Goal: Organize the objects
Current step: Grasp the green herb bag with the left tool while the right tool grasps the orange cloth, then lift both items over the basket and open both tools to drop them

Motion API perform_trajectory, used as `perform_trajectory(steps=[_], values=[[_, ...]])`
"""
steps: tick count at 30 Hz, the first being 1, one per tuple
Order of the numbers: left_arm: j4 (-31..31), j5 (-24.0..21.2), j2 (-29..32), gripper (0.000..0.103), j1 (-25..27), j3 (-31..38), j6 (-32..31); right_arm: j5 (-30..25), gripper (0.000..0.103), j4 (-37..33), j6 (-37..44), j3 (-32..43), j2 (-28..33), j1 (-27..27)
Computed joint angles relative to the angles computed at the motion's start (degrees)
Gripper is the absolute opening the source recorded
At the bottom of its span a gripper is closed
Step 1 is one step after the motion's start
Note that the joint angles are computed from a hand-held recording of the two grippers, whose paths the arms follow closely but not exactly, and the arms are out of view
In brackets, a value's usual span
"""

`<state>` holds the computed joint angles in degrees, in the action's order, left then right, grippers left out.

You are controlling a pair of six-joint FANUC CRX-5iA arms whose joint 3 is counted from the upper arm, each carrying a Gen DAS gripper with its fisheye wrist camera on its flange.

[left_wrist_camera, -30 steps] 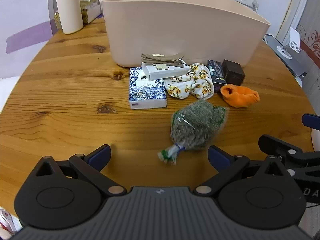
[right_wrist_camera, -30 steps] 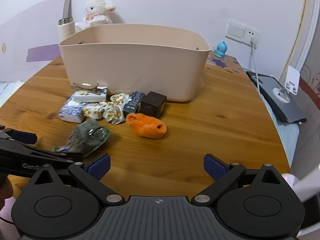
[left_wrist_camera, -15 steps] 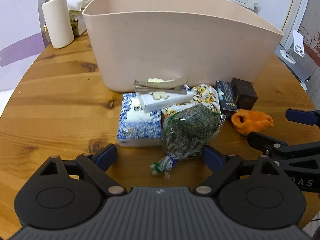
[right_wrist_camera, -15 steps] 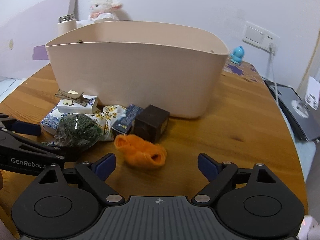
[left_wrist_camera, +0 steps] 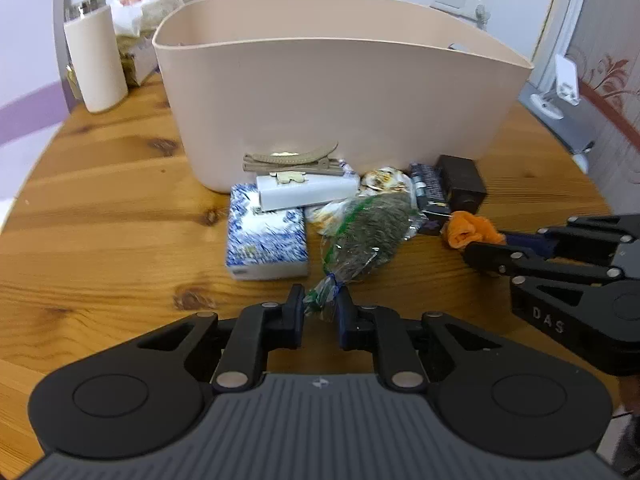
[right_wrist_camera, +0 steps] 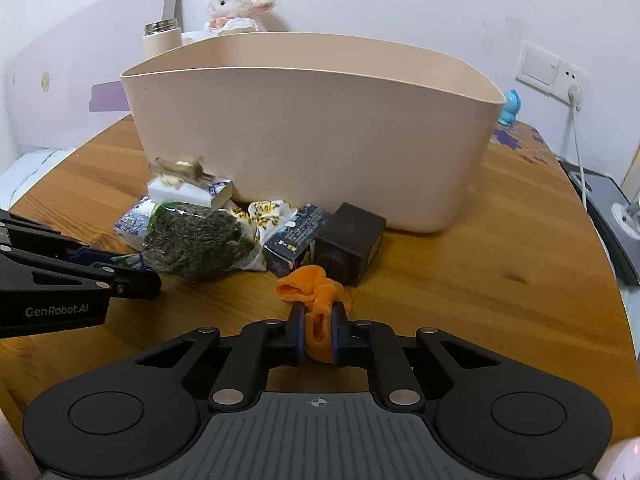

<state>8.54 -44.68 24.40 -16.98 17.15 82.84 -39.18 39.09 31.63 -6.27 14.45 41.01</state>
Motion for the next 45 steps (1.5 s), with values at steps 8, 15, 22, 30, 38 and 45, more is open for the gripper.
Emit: perform_trajectory(steps=[8,15,22,30,38,45], values=[[5.54,2.46,-2.76,0.013,0.53,-5.58,-6.21,-2.45,0.01,1.97,-4.58,-2.31,-2.31,2.11],[8.51,5.94,-6.63,0.007,0.73,-10.55,-10.57,-3.37,0.01,6.56,-10.34,-4.53,-4.5,3.4],[16.78,9.13,-10.9,0.007,1.94,-15.42,-17.77,-3.4,0.01,12.57,-14.79,-5.39,-5.87,3.88],[16.42,16.66,-12.54,0.007,1.91,-13.58,-17.89,-1.54,0.01,22.88,-20.0,-2.56,-4.67,0.92],[1.06,14.26,-3.63,0.007,0.68,4.02,-2.93,1.22,0.01,25.82,-20.27,5.08,0.67,-3.51],[-9.76,1.73,9.8,0.007,-1.7,25.56,5.7,0.02,0.01,17.38,-14.79,13.76,7.52,-5.96]])
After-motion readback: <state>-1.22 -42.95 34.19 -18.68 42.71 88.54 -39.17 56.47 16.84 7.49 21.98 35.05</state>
